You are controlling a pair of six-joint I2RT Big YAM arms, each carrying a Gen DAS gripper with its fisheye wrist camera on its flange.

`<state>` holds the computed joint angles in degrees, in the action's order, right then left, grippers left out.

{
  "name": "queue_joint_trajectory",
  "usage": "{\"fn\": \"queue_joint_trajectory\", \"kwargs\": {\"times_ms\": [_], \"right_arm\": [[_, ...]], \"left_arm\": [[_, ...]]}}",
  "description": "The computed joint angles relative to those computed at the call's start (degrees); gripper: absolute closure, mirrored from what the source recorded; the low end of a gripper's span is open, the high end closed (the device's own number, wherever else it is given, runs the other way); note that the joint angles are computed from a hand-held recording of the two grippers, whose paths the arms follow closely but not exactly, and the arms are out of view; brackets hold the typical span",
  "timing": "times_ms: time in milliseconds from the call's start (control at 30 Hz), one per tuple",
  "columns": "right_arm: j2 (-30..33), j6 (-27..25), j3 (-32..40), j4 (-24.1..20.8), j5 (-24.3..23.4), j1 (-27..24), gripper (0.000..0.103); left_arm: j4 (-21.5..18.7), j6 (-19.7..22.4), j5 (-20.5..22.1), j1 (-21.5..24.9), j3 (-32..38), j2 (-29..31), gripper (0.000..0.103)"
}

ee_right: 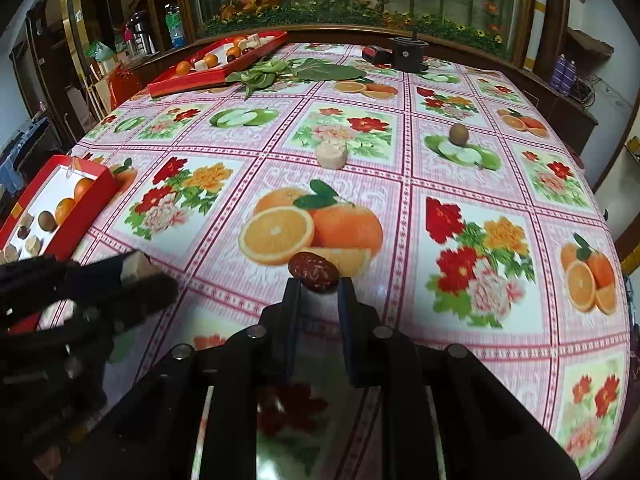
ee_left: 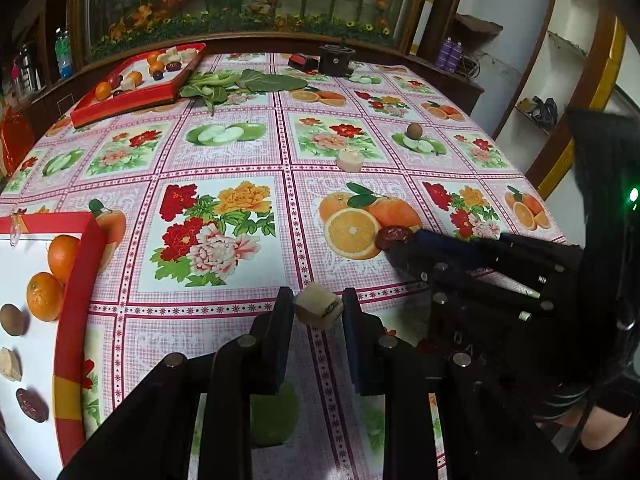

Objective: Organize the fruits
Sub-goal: 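Carry the beige cube and red date over the white tray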

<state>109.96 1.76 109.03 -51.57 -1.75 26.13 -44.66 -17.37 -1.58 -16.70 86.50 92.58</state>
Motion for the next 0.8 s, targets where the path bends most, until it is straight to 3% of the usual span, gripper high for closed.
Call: {"fn": "queue_joint_trajectory", "kwargs": {"times_ms": [167, 200, 267, 367, 500, 600, 800], "right_arm": [[1.0, -2.5, 1.5, 0.3, -0.6, 0.2, 0.082], [1.2, -3.0, 2.0, 0.2, -0.3, 0.2, 0.079], [1.7, -4.0, 3.1, 0.1, 0.0, 0.4, 0.061], [3.7, -6.8, 5.8, -1.7, 1.1, 0.7, 0.057], [4.5, -4.9, 6.5, -2.3, -1.1, 0.1, 0.058], [3.6, -4.0, 4.8, -0.9, -1.0, 0.1, 0.072], [1.7, -2.1, 2.0, 0.2, -1.7, -0.1, 0.072]], "left_arm": [[-0.2, -0.1, 0.5, 0.2, 0.3, 0.6, 0.079], [-0.4, -0.1, 0.3, 0.3, 0.5, 0.7, 0.079], [-0.3, -0.2, 0.5, 0.4, 0.5, 0.9, 0.079], [-0.4, -0.3, 0.2, 0.5, 0.8, 1.3, 0.079], [-0.5, 0.0, -0.2, 0.4, 0.9, 1.4, 0.079], [-0.6, 0.0, -0.7, 0.2, 0.8, 1.2, 0.079], [-0.4, -0.4, -2.2, -0.7, -0.9, -1.0, 0.079]]}}
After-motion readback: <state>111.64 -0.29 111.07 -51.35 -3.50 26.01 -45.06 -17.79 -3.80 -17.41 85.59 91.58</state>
